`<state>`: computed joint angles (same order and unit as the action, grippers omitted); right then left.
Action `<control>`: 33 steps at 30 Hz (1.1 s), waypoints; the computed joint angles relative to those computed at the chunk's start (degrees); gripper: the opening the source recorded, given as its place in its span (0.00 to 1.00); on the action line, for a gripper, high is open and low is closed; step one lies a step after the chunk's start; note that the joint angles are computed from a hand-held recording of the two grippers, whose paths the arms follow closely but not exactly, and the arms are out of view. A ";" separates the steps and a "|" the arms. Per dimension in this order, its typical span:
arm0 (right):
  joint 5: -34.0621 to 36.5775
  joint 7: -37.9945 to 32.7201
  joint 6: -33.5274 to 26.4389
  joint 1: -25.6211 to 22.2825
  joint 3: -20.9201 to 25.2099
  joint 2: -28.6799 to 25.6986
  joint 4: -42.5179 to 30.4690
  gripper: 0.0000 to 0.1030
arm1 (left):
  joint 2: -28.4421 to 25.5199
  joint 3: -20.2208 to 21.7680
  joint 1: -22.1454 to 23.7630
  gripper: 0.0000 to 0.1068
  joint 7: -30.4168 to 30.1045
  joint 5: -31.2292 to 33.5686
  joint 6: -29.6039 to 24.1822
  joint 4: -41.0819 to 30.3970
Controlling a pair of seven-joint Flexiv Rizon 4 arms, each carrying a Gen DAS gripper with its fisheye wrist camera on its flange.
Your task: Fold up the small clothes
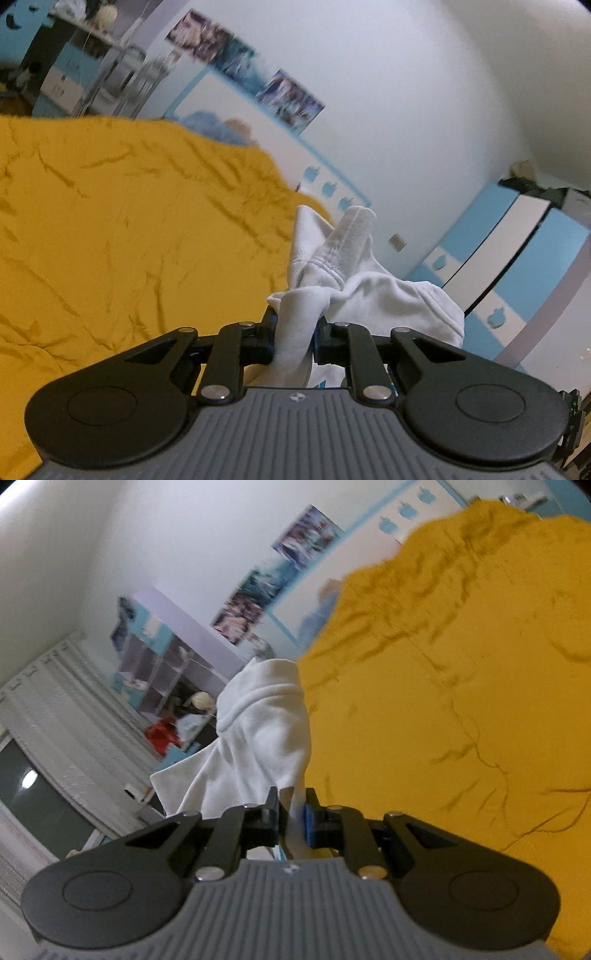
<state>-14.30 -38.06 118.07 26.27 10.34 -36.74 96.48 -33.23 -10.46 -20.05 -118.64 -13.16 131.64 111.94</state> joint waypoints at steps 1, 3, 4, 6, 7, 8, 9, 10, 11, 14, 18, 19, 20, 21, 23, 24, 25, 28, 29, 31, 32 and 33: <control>1.26 -1.14 1.21 1.10 -0.93 1.94 2.37 0.07 | 1.11 0.56 -1.36 0.17 0.43 -0.98 1.29 1.15; 3.37 -3.26 2.66 2.75 -1.89 5.64 6.21 0.07 | 2.33 1.25 -3.63 0.17 1.98 -2.89 2.58 1.81; 4.32 -4.28 3.36 3.28 -2.01 7.41 8.19 0.07 | 3.47 1.57 -4.91 0.17 2.99 -3.87 3.27 2.80; 6.55 -6.40 4.10 4.34 -2.26 11.08 12.05 0.07 | 4.84 1.64 -6.56 0.17 4.87 -5.53 3.17 3.46; 7.29 -7.01 4.08 4.40 -1.93 12.87 13.74 0.07 | 5.70 1.65 -7.38 0.17 5.79 -6.39 2.93 4.03; 7.76 -7.29 4.45 4.00 -1.20 14.63 15.83 0.07 | 6.51 1.52 -7.93 0.17 6.41 -6.98 2.59 4.57; 7.75 -7.08 4.36 3.31 -0.36 16.03 17.31 0.07 | 7.08 1.25 -8.22 0.17 6.65 -7.34 2.13 4.91; 7.50 -6.53 4.20 2.41 0.61 17.50 18.95 0.07 | 7.55 0.97 -8.37 0.17 6.66 -7.46 1.71 5.36; 7.09 -5.90 4.29 1.39 1.55 18.99 20.92 0.07 | 7.89 0.67 -8.51 0.17 6.62 -7.40 1.20 5.74; 8.81 -5.93 3.10 1.44 1.81 22.35 25.13 0.07 | 7.73 -0.07 -7.92 0.17 5.86 -6.06 -1.14 6.21; 11.89 -7.59 -1.02 2.15 1.18 22.68 27.00 0.07 | 4.93 0.07 -7.61 0.17 5.75 -7.01 -7.72 4.39; 10.33 -6.18 -1.88 0.43 2.19 21.55 26.89 0.07 | 4.00 -0.11 -6.95 0.16 5.29 -6.78 -9.24 3.80; 8.90 -5.27 -2.48 -0.78 2.73 20.45 26.62 0.07 | 3.27 -0.75 -5.72 0.16 4.31 -5.81 -10.36 3.52; 7.24 -4.22 -3.15 -2.18 3.42 19.11 26.19 0.07 | 2.53 -0.95 -4.93 0.16 3.92 -5.11 -11.59 2.73; 4.96 -3.59 -3.88 -3.26 3.36 16.33 24.55 0.07 | 1.23 -0.18 -4.59 0.16 4.13 -4.85 -13.96 0.89; 4.95 -3.75 -4.34 -2.73 2.40 15.37 23.70 0.07 | 0.82 -0.27 -3.88 0.16 4.35 -4.19 -15.40 0.04; 4.28 -3.68 -5.21 -2.96 2.13 14.35 22.64 0.07 | 0.12 -0.88 -2.48 0.16 4.67 -3.19 -17.48 -1.35; 1.18 -2.98 -8.81 -5.48 3.34 10.76 18.73 0.07 | -1.53 -1.04 -1.15 0.16 5.58 -2.11 -22.21 -3.92; -0.25 -2.51 -10.06 -7.45 4.90 9.08 17.16 0.07 | -2.21 -1.68 -0.33 0.16 5.80 -1.54 -23.39 -4.48; -1.63 -1.77 -12.26 -9.66 6.61 6.35 14.62 0.07 | -4.09 -4.14 2.32 0.16 5.71 -0.11 -24.46 -5.25; -2.18 -1.70 -13.60 -10.40 7.19 5.16 13.50 0.07 | -5.41 -6.00 4.21 0.17 5.66 0.74 -25.07 -5.77; -2.36 -1.69 -15.04 -10.48 7.14 4.01 12.32 0.07 | -6.51 -7.01 5.27 0.17 5.42 1.01 -25.61 -6.24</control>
